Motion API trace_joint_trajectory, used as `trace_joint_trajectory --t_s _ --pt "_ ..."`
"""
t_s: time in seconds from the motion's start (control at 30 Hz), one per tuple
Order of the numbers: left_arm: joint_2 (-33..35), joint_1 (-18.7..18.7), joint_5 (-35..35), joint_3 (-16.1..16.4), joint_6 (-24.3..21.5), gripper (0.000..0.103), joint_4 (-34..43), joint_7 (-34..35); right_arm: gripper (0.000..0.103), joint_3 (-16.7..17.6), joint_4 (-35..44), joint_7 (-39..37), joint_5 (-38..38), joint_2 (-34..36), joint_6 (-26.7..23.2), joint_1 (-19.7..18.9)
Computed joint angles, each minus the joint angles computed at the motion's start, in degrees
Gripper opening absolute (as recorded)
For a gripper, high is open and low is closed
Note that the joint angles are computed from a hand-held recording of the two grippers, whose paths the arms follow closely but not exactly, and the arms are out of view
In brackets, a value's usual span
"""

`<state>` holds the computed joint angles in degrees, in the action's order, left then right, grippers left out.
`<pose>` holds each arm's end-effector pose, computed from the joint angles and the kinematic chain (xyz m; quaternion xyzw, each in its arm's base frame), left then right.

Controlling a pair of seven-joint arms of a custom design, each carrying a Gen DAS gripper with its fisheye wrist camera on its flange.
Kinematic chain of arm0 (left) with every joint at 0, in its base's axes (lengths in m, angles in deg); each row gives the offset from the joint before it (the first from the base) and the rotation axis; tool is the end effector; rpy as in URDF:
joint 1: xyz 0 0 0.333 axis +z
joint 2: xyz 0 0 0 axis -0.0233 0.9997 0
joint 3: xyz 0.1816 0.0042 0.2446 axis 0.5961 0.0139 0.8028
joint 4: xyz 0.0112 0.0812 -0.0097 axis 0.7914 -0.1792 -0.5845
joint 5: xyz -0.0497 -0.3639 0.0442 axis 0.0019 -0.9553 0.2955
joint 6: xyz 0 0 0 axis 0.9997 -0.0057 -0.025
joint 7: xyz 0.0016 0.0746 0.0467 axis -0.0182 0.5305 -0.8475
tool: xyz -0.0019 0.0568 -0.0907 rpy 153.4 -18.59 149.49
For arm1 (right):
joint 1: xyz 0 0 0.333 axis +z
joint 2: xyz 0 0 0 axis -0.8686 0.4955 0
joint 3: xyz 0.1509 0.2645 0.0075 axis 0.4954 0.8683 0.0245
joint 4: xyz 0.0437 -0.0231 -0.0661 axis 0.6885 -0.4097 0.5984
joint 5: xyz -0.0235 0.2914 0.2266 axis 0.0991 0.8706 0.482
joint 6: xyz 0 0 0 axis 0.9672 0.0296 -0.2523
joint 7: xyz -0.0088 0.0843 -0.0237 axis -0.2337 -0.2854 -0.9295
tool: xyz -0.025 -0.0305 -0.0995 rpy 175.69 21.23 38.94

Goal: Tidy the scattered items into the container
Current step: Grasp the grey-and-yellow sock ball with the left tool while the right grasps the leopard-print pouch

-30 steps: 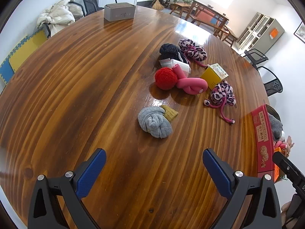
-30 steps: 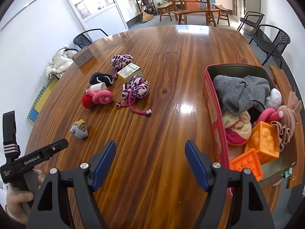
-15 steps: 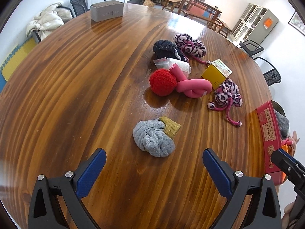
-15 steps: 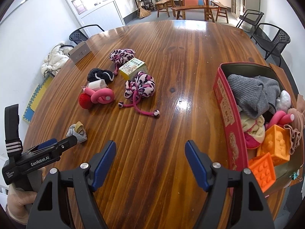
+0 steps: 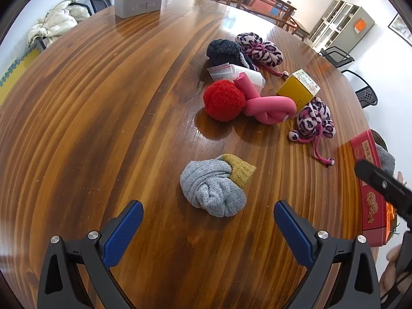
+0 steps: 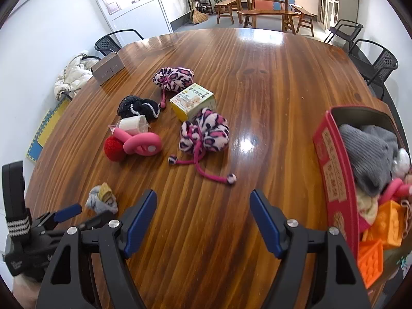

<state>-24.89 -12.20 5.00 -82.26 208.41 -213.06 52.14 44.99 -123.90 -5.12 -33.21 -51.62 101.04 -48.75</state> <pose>0.4839 -0.1684 0.2751 -0.8882 0.4099 -0.1817 0.1003 0.6741 0.2173 0.3141 -0.8715 0.4170 -0.0201 0.2572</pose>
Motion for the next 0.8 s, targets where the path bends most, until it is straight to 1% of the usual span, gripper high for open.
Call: trace_joint_trajectory --t_s 0.13,0.27,0.4,0.57,0.8 --pt "0.30 0.25 -0.18 0.19 1.02 0.102 -0.21 0.56 0.078 -0.50 5.31 1.63 -1.75 3.74 -0.49 1.66" --pt "0.41 0.09 0.36 0.85 1.94 0.102 -0.32 0.37 0.078 -1.20 11.58 4.24 -3.96 7.85 -2.26 2.97" --pt "0.50 0.00 1.06 1.20 1.83 0.102 0.12 0.19 0.078 -1.78 18.01 6.15 -6.46 12.09 -4.03 4.14" --pt "1.38 0.09 0.87 0.99 1.78 0.102 1.39 1.44 0.078 -2.67 27.64 9.11 -9.67 18.01 -8.65 5.41" --pt "2.43 -0.43 -0.18 1.18 1.03 0.102 2.67 2.97 0.078 -3.06 34.60 10.55 -12.00 22.43 -11.29 6.25"
